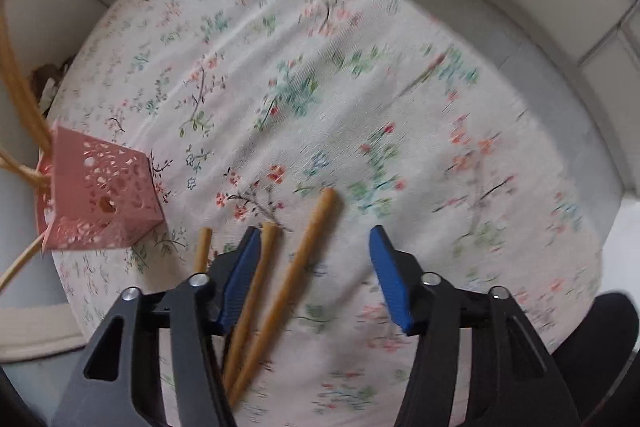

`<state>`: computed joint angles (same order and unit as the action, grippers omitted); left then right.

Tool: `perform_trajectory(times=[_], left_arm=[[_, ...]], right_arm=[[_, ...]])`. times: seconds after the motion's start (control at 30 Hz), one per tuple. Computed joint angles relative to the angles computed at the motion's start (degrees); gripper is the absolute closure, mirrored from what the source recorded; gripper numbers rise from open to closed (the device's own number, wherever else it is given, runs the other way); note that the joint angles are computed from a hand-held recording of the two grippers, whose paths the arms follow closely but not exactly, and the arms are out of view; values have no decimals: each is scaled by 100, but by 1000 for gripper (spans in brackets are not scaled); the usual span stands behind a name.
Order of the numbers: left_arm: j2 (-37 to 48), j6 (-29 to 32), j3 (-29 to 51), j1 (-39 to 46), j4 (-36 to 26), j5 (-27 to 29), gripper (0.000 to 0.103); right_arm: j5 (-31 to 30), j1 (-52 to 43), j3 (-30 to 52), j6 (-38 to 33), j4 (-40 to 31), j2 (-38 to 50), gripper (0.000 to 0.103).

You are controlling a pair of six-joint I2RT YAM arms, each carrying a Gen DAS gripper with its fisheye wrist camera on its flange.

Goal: Organize utensils

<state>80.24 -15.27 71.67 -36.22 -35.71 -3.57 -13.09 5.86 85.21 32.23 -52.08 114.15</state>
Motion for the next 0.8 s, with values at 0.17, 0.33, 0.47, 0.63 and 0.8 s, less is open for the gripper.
perform_trajectory(times=[0.17, 0.33, 0.47, 0.63, 0.8], left_arm=[[-395, -176, -188, -38, 141, -48, 93], [203, -198, -39, 109, -22, 359, 93], [1358, -168, 491, 237, -435, 553, 88], [2659, -122, 1441, 264, -870, 714, 86], [3621, 2, 2537, 238, -1376, 854, 82]], right_arm=[[-33, -37, 16, 273, 229, 155, 93], [12, -240, -328, -177, 449, -57, 95], [-127, -641, -650, -849, 395, -264, 95], [-470, -1264, -1114, -1613, 436, -575, 95], [-891, -1644, -1398, -2020, 455, -741, 94]])
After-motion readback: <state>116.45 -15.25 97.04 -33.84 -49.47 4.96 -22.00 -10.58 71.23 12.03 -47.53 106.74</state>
